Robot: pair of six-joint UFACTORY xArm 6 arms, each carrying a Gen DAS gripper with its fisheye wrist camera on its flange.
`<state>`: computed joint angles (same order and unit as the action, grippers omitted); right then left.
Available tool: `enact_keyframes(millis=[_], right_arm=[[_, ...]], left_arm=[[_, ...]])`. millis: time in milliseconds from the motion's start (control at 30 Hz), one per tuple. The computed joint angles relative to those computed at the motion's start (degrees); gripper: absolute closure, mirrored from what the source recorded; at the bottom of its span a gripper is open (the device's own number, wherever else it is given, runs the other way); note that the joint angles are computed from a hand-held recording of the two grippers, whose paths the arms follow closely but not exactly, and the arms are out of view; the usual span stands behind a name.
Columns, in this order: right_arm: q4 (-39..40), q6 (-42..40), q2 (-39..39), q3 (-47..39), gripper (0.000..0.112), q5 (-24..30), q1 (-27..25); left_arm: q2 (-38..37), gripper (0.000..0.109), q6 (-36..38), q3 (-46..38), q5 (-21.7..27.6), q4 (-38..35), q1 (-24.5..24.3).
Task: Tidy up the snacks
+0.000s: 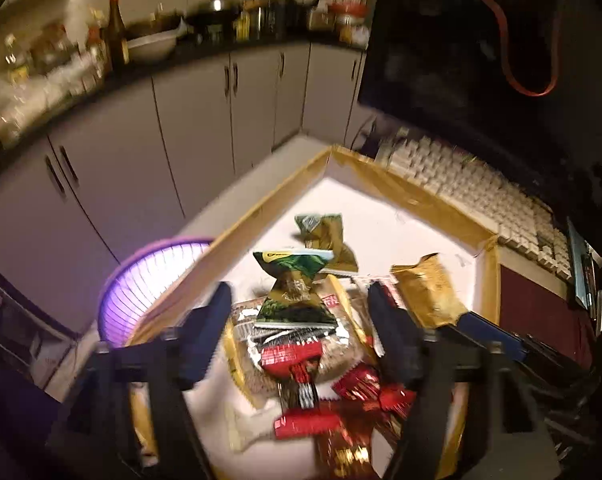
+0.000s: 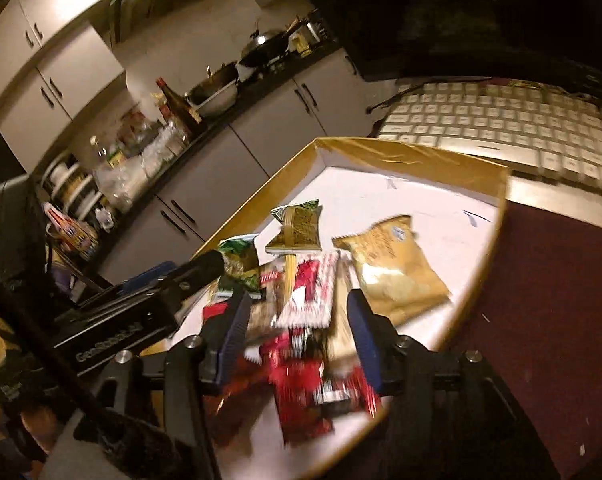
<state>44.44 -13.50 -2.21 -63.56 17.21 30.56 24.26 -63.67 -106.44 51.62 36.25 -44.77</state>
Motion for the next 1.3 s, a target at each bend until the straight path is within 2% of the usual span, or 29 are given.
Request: enact_keyframes(millis=[67,200,367,633,1033,1300], right_arm=[[3.5,-1.9,-4.3,4.0,0.054,-0.6,-0.2],[1.3,1.0,-10.3,9.8,0.051,-0.4,-1.1],[-7.9,10.5,-14.5,14.5,0.049,1.5,-2.7],[-15.8,15.9,-16.2,15.4,0.049,3.5,-2.0],[-15.9,15.2,-16.0,15.6,0.047,3.1,-1.7],[-19.0,17.1,-14.9,14.6,0.047,3.2,-1.1]], left_arm=[[-2.0,0.032,-1.8,2.1,0.0,1.7,-1.3],[-5.7,0.029,-6.6,6.5,0.2,5.1,-4.2],[-7.4,0.028,-12.6,8.3,4.0,8.9,-7.4],[-5.5,0.028,-11.1,4.6,10.4,8.9,-10.6],[-5.9,0.027,-12.7,4.9,13.0,10.2,-11.5],[-6.9,0.027,-12.7,6.7,11.5,10.0,-10.9]])
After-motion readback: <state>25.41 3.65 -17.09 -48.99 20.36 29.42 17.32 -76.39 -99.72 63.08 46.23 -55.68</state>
